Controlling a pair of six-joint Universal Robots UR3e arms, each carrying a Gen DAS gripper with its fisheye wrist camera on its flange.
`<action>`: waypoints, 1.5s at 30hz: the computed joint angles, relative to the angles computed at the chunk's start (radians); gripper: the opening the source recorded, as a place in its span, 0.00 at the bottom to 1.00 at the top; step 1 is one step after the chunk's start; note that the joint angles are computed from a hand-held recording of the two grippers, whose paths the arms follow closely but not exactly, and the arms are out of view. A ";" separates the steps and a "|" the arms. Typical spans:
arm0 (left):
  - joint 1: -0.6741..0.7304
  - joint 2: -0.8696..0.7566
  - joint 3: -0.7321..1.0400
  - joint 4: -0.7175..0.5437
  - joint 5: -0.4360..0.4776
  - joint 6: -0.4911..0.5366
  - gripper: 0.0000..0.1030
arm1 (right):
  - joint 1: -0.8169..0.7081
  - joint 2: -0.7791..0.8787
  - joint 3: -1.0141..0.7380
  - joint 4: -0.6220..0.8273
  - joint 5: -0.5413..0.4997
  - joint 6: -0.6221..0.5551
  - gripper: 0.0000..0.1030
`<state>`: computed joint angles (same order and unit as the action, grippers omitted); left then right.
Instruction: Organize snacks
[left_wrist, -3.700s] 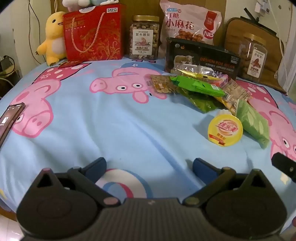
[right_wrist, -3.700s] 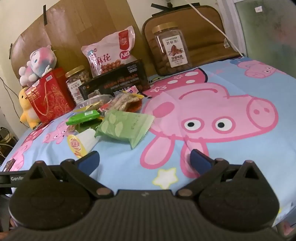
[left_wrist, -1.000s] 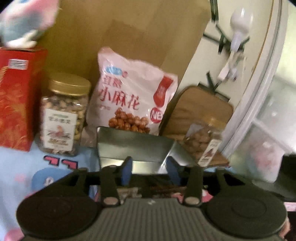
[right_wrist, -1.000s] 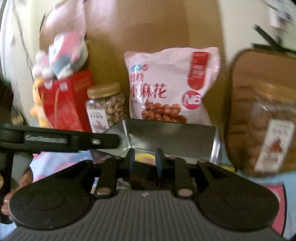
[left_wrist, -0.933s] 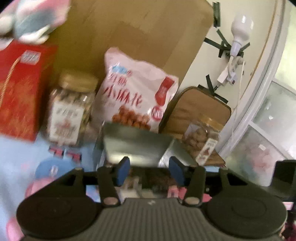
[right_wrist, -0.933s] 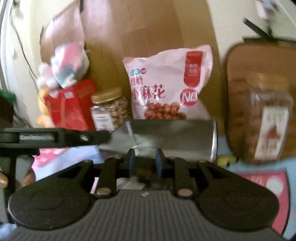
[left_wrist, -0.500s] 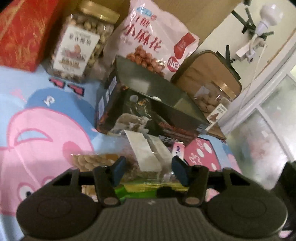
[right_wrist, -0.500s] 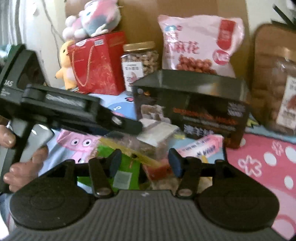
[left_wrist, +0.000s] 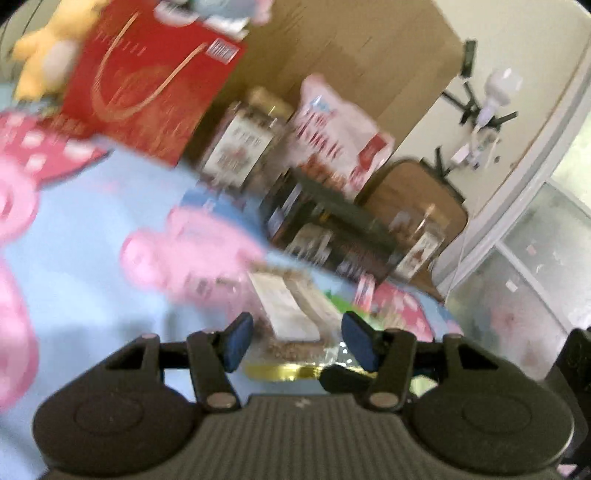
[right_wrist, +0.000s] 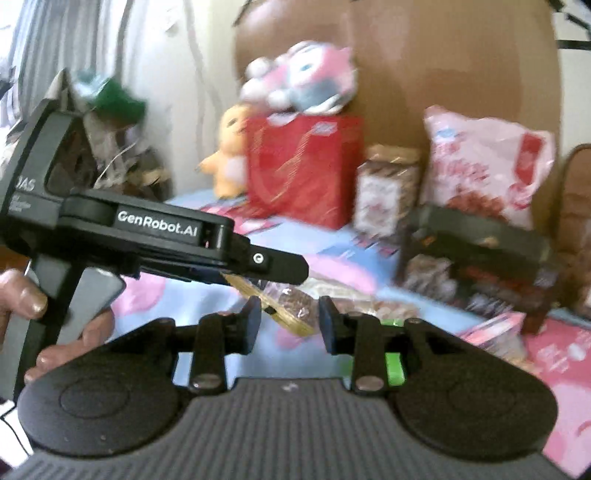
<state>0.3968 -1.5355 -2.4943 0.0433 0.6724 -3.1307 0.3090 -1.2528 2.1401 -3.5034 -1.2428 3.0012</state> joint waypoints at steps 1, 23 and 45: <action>0.007 0.016 -0.013 -0.032 0.005 0.026 0.52 | 0.008 0.011 -0.006 0.019 -0.008 -0.010 0.39; 0.057 0.086 0.027 -0.090 -0.085 0.047 0.53 | 0.037 0.008 -0.054 0.092 -0.029 0.058 0.52; -0.473 -0.839 1.481 -0.348 0.429 -0.228 0.66 | -0.263 0.347 -0.826 0.580 0.076 0.115 0.55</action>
<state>-0.0760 -2.3748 -1.0133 -0.3043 1.1019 -3.3584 0.0458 -0.9054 1.3140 -2.9231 -1.1669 3.1165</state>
